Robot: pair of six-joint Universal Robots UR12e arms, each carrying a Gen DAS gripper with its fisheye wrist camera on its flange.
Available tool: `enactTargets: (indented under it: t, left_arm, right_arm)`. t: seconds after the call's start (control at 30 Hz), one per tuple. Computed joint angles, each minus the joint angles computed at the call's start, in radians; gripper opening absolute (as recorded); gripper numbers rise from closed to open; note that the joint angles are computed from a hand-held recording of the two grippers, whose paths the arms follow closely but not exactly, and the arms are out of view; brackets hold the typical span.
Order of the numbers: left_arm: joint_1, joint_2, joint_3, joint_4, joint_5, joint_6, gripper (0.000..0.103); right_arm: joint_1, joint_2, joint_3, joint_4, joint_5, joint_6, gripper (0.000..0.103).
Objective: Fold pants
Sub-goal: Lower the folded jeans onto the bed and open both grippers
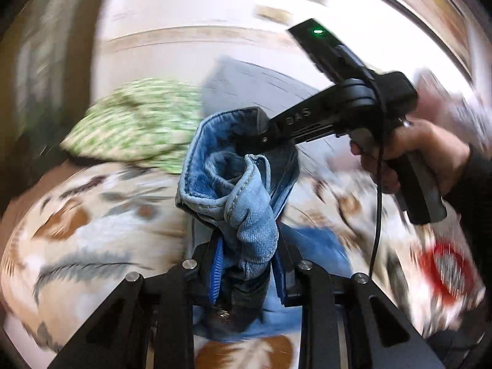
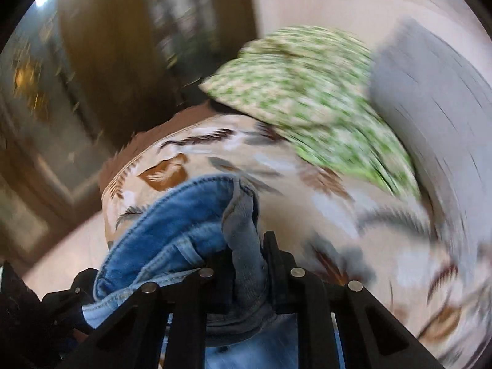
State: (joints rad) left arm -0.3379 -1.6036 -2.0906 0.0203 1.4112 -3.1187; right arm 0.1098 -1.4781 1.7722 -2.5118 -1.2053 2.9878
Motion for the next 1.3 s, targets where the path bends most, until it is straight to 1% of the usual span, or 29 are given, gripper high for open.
enactTargets:
  t: [0.03, 0.1, 0.17, 0.2, 0.23, 0.27, 0.3, 0.37, 0.43, 0.47, 0.5, 0.57, 0.6, 0.63, 0.67, 0.7, 0.77, 0.8, 0.9, 0.97, 1.03, 1.07, 1.2, 1.3]
  left_arm:
    - [-0.023, -0.012, 0.012, -0.030, 0.004, 0.039, 0.029]
    - [-0.065, -0.040, 0.029, -0.071, 0.006, 0.107, 0.027]
    - [-0.114, -0.079, 0.056, -0.140, 0.028, 0.184, 0.027]
    - [-0.122, -0.088, 0.061, -0.166, 0.025, 0.194, 0.027]
    - [-0.131, -0.105, 0.073, -0.219, 0.026, 0.207, 0.027]
    - [-0.136, -0.114, 0.080, -0.252, 0.030, 0.217, 0.027]
    - [-0.137, -0.123, 0.079, -0.264, 0.028, 0.225, 0.027]
    - [-0.136, -0.129, 0.068, -0.235, 0.025, 0.238, 0.027]
    - [-0.134, -0.124, 0.075, -0.262, 0.020, 0.232, 0.027]
    - [-0.130, -0.121, 0.079, -0.276, 0.011, 0.224, 0.027]
    - [-0.136, -0.118, 0.076, -0.275, 0.013, 0.221, 0.029]
    - [-0.131, -0.121, 0.086, -0.272, -0.009, 0.242, 0.045]
    - [-0.130, -0.112, 0.081, -0.277, -0.032, 0.260, 0.070]
    - [-0.131, -0.101, 0.079, -0.282, -0.047, 0.280, 0.093]
    - [-0.138, -0.087, 0.071, -0.258, -0.022, 0.295, 0.101]
    - [-0.139, -0.074, 0.056, -0.216, -0.010, 0.307, 0.102]
    - [-0.143, -0.055, 0.045, -0.170, 0.023, 0.324, 0.103]
    - [-0.142, -0.048, 0.044, -0.171, 0.029, 0.325, 0.103]
    - [-0.129, -0.020, 0.055, -0.221, 0.054, 0.297, 0.103]
    - [-0.114, -0.014, 0.068, -0.254, 0.059, 0.279, 0.103]
    - [-0.102, -0.005, 0.078, -0.274, 0.070, 0.263, 0.103]
    - [-0.096, 0.000, 0.082, -0.284, 0.078, 0.257, 0.103]
    - [-0.062, 0.015, 0.079, -0.304, 0.063, 0.261, 0.103]
    - [-0.012, 0.021, 0.091, -0.353, -0.014, 0.232, 0.103]
  right_arm:
    - [-0.020, -0.012, 0.029, -0.008, 0.008, 0.020, 0.017]
    - [-0.079, -0.045, 0.115, -0.025, 0.024, 0.076, 0.017]
    - [-0.118, -0.058, 0.178, -0.025, 0.023, 0.127, 0.017]
    - [-0.131, -0.056, 0.201, -0.024, 0.015, 0.145, 0.017]
    - [-0.143, -0.055, 0.216, -0.016, 0.010, 0.157, 0.017]
    - [-0.150, -0.050, 0.232, -0.013, 0.000, 0.174, 0.017]
    - [-0.158, -0.045, 0.244, -0.013, 0.006, 0.184, 0.017]
    - [-0.176, -0.041, 0.264, -0.039, 0.027, 0.200, 0.017]
    - [-0.186, -0.040, 0.275, -0.066, 0.050, 0.213, 0.017]
    - [-0.182, -0.039, 0.273, -0.068, 0.041, 0.213, 0.018]
    - [-0.179, -0.040, 0.271, -0.064, 0.029, 0.210, 0.020]
    - [-0.169, -0.049, 0.266, -0.054, -0.005, 0.215, 0.026]
    - [-0.166, -0.059, 0.269, -0.059, -0.025, 0.229, 0.045]
    - [-0.166, -0.065, 0.277, -0.073, -0.046, 0.239, 0.079]
    - [-0.162, -0.077, 0.285, -0.090, -0.082, 0.252, 0.088]
    - [-0.159, -0.095, 0.295, -0.111, -0.123, 0.264, 0.091]
    - [-0.169, -0.130, 0.312, -0.099, -0.135, 0.273, 0.091]
    - [-0.175, -0.150, 0.322, -0.098, -0.141, 0.288, 0.091]
    - [-0.192, -0.197, 0.344, -0.087, -0.153, 0.325, 0.091]
    - [-0.200, -0.221, 0.358, -0.094, -0.145, 0.353, 0.093]
    - [-0.203, -0.248, 0.374, -0.099, -0.136, 0.386, 0.101]
    - [-0.204, -0.257, 0.380, -0.106, -0.125, 0.403, 0.102]
    - [-0.190, -0.273, 0.388, -0.115, -0.089, 0.462, 0.103]
    - [-0.170, -0.278, 0.385, -0.119, -0.073, 0.489, 0.103]
